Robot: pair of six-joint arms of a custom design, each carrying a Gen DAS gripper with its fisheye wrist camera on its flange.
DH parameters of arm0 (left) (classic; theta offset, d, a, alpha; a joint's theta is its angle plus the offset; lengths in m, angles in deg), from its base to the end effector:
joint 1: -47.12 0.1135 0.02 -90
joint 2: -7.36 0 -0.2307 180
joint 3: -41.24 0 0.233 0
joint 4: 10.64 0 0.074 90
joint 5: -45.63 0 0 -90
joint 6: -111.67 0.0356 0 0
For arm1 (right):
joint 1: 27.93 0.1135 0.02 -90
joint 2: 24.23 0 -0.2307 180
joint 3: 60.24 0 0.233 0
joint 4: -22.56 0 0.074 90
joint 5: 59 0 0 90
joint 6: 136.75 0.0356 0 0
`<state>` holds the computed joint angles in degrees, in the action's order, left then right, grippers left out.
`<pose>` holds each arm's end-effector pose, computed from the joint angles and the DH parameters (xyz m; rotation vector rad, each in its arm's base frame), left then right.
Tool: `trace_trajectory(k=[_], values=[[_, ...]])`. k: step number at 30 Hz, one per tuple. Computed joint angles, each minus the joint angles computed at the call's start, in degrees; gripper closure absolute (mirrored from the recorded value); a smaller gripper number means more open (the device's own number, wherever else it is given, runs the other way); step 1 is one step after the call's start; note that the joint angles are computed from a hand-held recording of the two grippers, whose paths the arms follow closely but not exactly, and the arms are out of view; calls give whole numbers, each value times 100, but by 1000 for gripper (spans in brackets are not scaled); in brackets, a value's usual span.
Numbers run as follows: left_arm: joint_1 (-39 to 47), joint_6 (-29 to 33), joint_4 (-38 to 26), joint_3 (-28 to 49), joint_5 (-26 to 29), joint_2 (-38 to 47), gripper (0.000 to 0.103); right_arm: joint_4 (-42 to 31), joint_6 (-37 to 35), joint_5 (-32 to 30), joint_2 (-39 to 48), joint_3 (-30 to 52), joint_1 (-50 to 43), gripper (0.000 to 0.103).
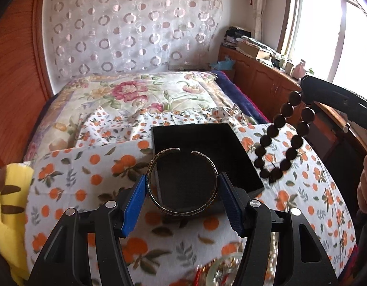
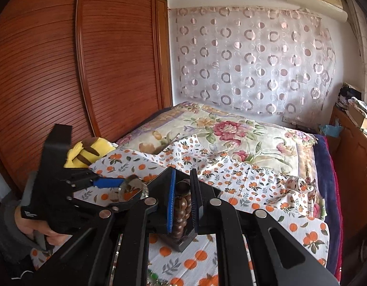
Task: Organize jewelry
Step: 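Carry both held pieces into the black box and open both tools, then withdraw both tools from the box back toward the jewelry pile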
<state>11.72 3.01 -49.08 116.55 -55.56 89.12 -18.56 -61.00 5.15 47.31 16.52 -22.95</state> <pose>0.2450 -0.1656 0.2388 0.2471 2.3348 -0.2381 0.2625 0.0385 0.2914 -0.6043 2.0668 0.4010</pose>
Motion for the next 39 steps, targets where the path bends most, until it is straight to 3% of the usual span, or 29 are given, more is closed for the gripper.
trace_trajectory(k=[6, 9, 12, 23, 34, 39], values=[[78, -14, 121, 501, 49, 702, 45, 57, -24, -115, 350, 221, -103, 89], [100, -5, 152, 580, 24, 767, 38, 72, -21, -129, 464, 295, -95, 89], [107, 4, 154, 563, -30, 717, 38, 155, -5, -146, 551, 300, -66, 89], [291, 61, -4, -478, -262, -526, 37, 267, 108, -31, 816, 328, 368, 89], [271, -142, -113, -1411, -184, -1476, 37, 348, 267, 513, 1181, 36, 911, 88], [58, -337, -242, -1764, -261, -1937, 37, 452, 349, 830, 903, -372, 901, 87]])
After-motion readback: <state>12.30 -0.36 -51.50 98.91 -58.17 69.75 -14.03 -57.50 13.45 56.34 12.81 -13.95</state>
